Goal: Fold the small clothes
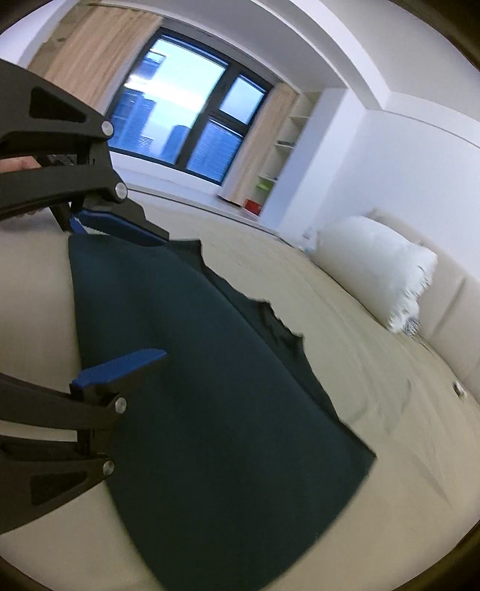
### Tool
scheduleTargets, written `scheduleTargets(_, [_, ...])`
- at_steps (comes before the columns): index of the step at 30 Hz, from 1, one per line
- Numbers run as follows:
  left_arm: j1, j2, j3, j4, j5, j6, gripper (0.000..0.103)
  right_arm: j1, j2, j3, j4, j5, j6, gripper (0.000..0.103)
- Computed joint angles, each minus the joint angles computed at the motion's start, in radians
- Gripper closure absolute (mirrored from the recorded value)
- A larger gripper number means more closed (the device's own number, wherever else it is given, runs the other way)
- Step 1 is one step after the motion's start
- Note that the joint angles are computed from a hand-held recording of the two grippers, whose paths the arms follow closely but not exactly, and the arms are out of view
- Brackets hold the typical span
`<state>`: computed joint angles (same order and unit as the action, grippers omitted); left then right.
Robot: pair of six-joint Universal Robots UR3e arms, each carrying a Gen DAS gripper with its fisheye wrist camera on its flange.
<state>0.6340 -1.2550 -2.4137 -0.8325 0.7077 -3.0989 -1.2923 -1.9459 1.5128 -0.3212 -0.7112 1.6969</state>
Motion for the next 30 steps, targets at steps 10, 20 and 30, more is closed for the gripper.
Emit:
scheduleTargets(10, [-0.081,-0.291,0.150,-0.010,-0.070,-0.063,0.068,0.414,0.105,0.006,-0.356,0.175,0.308,0.041])
scheduleTargets(20, [0.006,-0.258,0.069,-0.018,-0.162,-0.036,0.089,0.705,0.279,0.078,-0.899,0.166,0.701,0.041])
scheduleTargets(30, [-0.278,-0.239,0.331,0.152,-0.013,-0.263,0.090,0.713,0.494,-0.017,-0.845,0.159,0.705,0.044])
